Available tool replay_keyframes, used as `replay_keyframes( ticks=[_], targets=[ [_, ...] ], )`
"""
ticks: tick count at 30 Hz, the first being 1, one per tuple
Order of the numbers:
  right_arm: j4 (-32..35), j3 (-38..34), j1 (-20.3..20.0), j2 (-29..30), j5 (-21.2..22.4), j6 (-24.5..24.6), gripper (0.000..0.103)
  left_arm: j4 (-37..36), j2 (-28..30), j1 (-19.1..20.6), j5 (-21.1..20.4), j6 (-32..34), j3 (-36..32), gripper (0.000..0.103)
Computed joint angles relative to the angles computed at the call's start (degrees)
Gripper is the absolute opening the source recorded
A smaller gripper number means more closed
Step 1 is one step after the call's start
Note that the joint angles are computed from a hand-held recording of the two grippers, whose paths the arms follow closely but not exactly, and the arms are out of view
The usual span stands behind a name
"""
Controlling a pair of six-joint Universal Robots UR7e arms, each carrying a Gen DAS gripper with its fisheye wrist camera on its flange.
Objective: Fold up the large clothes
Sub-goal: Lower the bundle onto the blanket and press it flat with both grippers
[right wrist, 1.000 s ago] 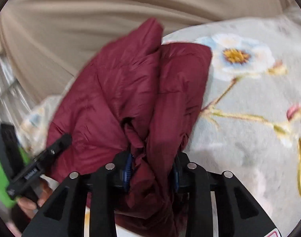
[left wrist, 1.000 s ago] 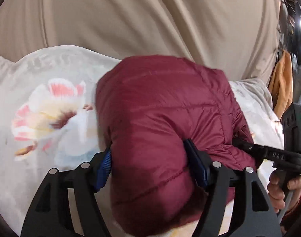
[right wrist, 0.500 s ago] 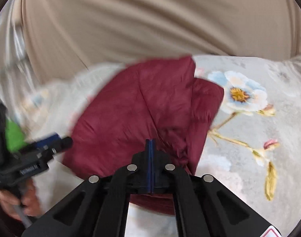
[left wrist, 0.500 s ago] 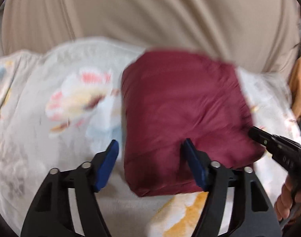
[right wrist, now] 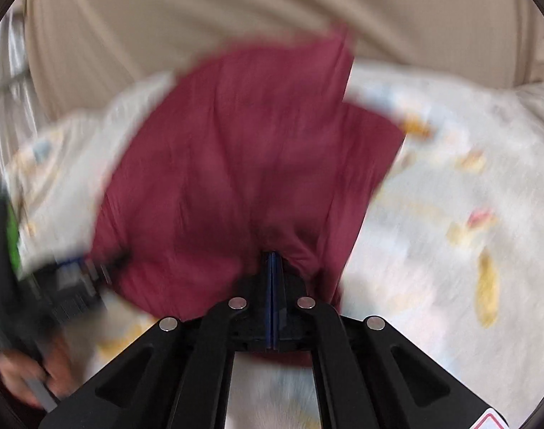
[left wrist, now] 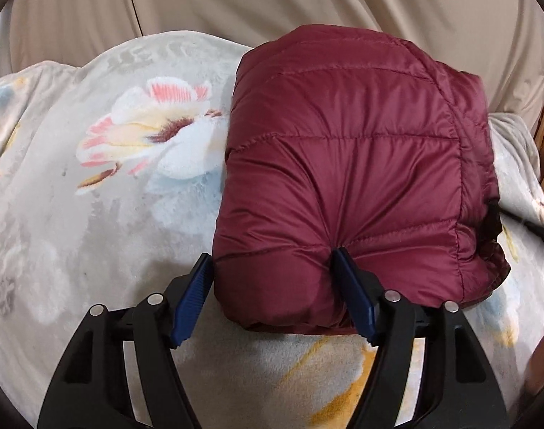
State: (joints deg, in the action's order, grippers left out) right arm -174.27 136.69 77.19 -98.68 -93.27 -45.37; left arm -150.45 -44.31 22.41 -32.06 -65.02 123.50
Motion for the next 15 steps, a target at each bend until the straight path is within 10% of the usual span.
replay_keyframes(
  ticks=[3, 5, 9, 10, 11, 15],
  targets=[
    [-2.23, -4.66, 3.96, 2.01, 0.93, 2.79, 0.015, -1.80, 0.05, 0.18, -0.15, 0.20, 0.41, 0.068],
    [-2.87, -8.64, 5.93, 5.56, -0.57, 5.09, 0.048, -2.97, 0.08, -0.02, -0.02, 0.21, 0.85, 0.068],
    [-4.58, -14.96, 7.56, 13.88, -5.41, 10.80, 0.046, -8.88, 0.07, -0.51, 0.24, 1.86, 2.74, 0.068],
    [-1.70, -16.27, 7.04, 14.64, -5.05, 12.35, 0.022, -10.48, 0.17, -0.57, 0.27, 2.69, 3.09, 0.069],
    [2.96, -17.72, 6.19, 15.01, -2.91, 13.93, 0.004, -11.30, 0.24, -0.62, 0.24, 3.19, 3.25, 0.069],
    [1.12, -14.35, 1.48, 11.41, 6.46, 16.37, 0.002, -14.24, 0.73, -0.58, -0.47, 5.44, 3.52, 0.072]
  ],
)
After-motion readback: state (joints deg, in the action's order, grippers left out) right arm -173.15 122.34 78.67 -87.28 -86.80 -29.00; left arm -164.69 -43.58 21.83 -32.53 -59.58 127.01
